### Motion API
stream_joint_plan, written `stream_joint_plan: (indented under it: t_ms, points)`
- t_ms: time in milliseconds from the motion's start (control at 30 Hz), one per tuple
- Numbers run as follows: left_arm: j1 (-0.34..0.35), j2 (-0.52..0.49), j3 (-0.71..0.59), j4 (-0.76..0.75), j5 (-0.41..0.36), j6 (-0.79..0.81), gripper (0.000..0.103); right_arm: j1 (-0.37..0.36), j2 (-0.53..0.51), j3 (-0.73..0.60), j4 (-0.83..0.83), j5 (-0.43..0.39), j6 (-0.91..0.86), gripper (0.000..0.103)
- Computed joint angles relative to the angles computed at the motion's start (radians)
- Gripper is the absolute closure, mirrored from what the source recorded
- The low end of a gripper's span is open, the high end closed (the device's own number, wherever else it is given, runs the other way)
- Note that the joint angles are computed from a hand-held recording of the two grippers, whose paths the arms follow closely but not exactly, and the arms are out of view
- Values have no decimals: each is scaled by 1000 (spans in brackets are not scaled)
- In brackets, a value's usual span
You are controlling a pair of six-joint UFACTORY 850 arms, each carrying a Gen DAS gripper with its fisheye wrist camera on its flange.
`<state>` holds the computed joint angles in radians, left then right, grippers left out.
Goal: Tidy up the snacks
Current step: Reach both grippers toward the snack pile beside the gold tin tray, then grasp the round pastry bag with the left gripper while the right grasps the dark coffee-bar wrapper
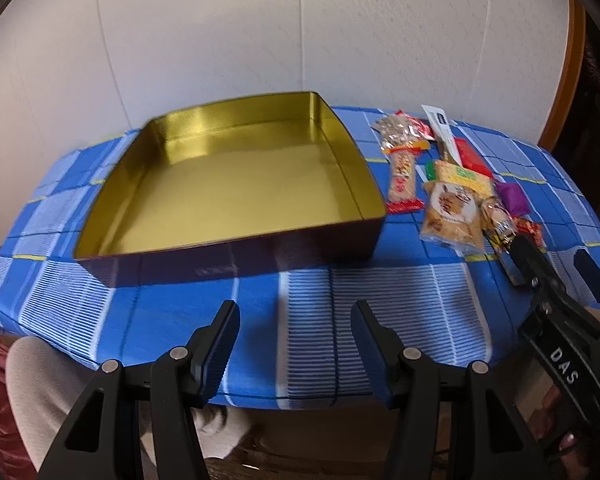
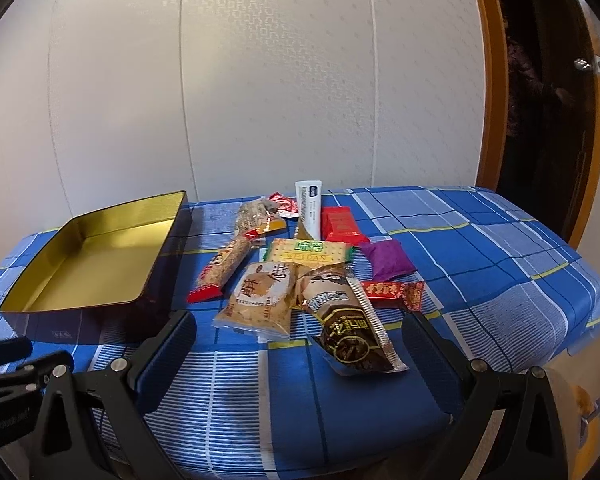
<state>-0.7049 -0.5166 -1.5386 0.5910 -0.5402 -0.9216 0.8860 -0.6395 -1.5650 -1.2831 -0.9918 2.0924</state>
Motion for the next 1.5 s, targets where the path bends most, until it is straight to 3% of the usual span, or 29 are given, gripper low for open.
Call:
stream_joint_plan:
  t_ms: [133, 333, 433, 533, 667, 800, 933, 1000, 1100, 1200, 1367, 1500]
  points:
    - [5, 4, 4, -53, 14, 34, 44, -5, 16, 23, -2, 0, 39, 0]
    - [0, -15, -25, -29, -59, 46, 44, -22, 61, 85, -23, 38, 132, 0]
    - [22, -11, -19, -185, -24, 163, 44, -33, 100, 139, -73, 54, 203, 1]
    - [48, 2, 12, -389, 50, 322, 44, -61, 134, 175, -93, 97, 217, 24]
    - [66, 23, 58, -593, 143, 491, 44, -128, 147, 188, -40, 266, 151, 31]
    - [46, 10, 31, -470, 109, 384, 44, -180, 117, 158, 48, 434, 9, 32]
    - [40, -9, 7, -424, 52, 376, 44, -201, 54, 77, 230, 453, -213, 45]
    - [37, -21, -5, -424, 33, 391, 44, -203, 14, 21, 316, 412, -335, 53]
    - [35, -30, -21, -395, 28, 379, 44, -202, -8, -7, 324, 370, -357, 57]
    - [32, -45, -54, -413, 28, 419, 44, -205, -11, -9, 321, 362, -347, 69]
    - [26, -120, -177, -459, 20, 469, 44, -214, -13, 1, 310, 372, -353, 70]
    - [2, -203, -308, -393, -23, 464, 44, -208, -14, 9, 263, 368, -326, 70]
